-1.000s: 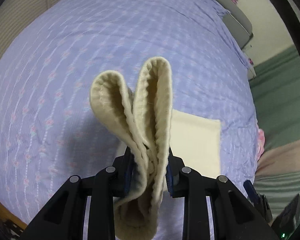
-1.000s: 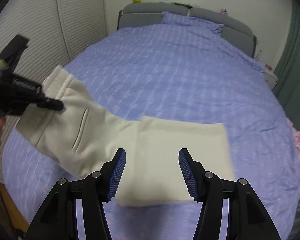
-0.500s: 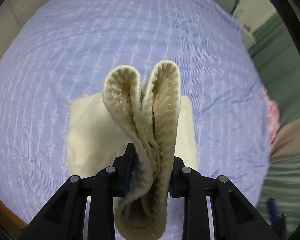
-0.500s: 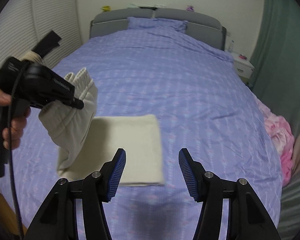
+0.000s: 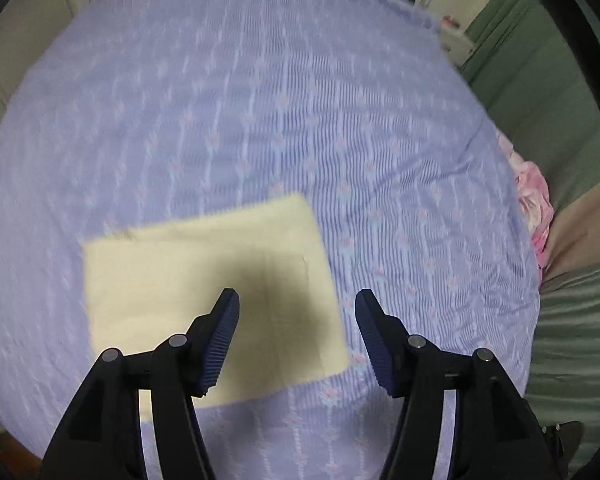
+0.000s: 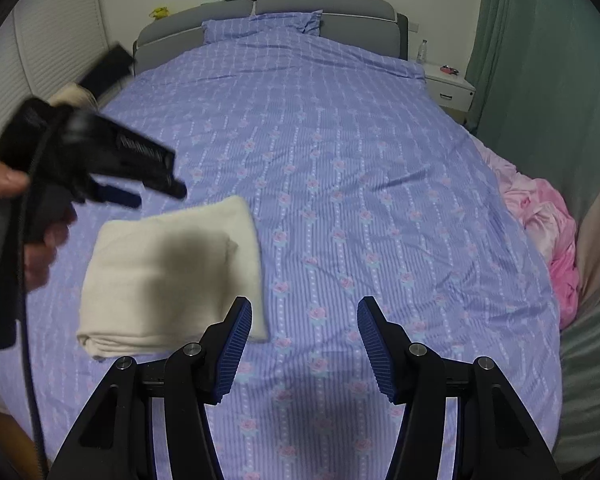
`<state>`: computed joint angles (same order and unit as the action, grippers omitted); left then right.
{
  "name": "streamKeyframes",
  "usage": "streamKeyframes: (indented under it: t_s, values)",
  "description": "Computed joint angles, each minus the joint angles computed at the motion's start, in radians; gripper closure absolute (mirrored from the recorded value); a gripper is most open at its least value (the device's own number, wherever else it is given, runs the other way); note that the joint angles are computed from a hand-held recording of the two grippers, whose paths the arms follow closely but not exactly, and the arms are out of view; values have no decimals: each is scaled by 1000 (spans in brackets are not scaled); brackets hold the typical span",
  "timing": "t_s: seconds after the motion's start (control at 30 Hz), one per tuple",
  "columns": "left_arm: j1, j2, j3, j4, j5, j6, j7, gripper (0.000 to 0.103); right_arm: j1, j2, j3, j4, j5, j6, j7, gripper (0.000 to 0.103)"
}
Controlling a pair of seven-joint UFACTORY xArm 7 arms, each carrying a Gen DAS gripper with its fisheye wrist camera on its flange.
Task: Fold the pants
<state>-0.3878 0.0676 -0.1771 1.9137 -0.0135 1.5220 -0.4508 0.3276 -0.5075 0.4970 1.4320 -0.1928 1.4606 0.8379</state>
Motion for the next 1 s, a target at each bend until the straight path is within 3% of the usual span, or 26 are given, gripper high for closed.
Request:
streamKeyframes:
  t_s: [0.13,0.33,0.53,0.83,1.0]
  values:
    - [49,-175,30,-158,-14,-52,75,31,22,8,-22,-36,37,-109,-2,46]
    - [150,-464,60,-548,17,-95,113,29,69,58,-76,-150,122,-305,-17,46]
    - [210,-590,73,-826,37,-113,194,30,110,176,-107,-235,140,-474,-24,46]
    - [239,-641,67,-1032,20,-264,207,29,132,363,-173,-292,95,-742,77,47]
    - [225,-653,49,-1069,43,-326,235,26,153,424,-213,-311,153,-834,64,51]
